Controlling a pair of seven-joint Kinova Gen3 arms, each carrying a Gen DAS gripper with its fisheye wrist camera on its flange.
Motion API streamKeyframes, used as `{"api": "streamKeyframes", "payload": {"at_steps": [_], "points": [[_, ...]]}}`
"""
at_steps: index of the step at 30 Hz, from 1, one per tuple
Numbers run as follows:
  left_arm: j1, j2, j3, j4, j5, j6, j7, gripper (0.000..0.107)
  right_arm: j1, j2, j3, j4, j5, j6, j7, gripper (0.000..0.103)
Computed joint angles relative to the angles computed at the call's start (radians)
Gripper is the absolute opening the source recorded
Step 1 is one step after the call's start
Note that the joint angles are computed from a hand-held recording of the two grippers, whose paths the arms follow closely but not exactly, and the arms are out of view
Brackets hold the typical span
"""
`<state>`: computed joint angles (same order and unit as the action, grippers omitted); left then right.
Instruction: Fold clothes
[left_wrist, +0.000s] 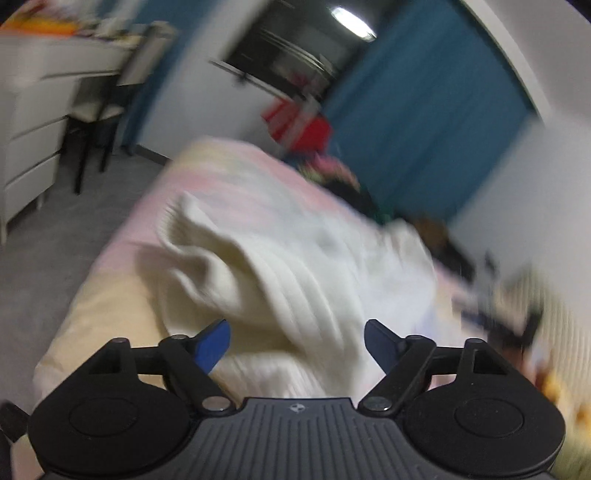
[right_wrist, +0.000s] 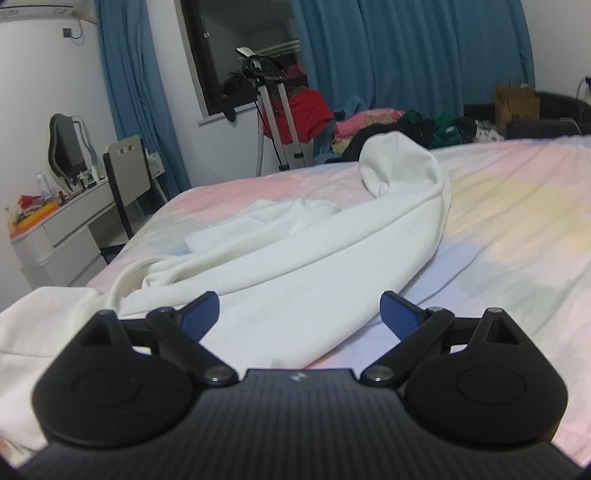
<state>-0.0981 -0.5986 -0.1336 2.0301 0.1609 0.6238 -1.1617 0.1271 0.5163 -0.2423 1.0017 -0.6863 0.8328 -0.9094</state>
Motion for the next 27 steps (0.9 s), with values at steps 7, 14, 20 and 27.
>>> {"api": "streamKeyframes", "payload": {"at_steps": [7,14,20,27], "points": [[0.065,0.162,-0.288,-0.019,0.273,-0.155,-0.116,0.083,-0.043,0.025,0.02,-0.033,0.052,0.013,-0.063,0.095],[0.289,0.48,-0.612,-0.3,0.398,0.117,-0.226,0.062,-0.087,0.067,0.024,-0.092,0.11,0.039,-0.103,0.095],[0.528,0.646,-0.821,-0.576,0.177,0.274,-0.063,0.012,-0.101,0.092,0.024,-0.124,0.14,0.068,-0.136,0.095],[0.683,0.791,-0.94,-0.867,-0.108,0.182,0.08,0.009,-0.083,0.071,0.012,-0.08,0.127,0.014,-0.132,0.095]]}}
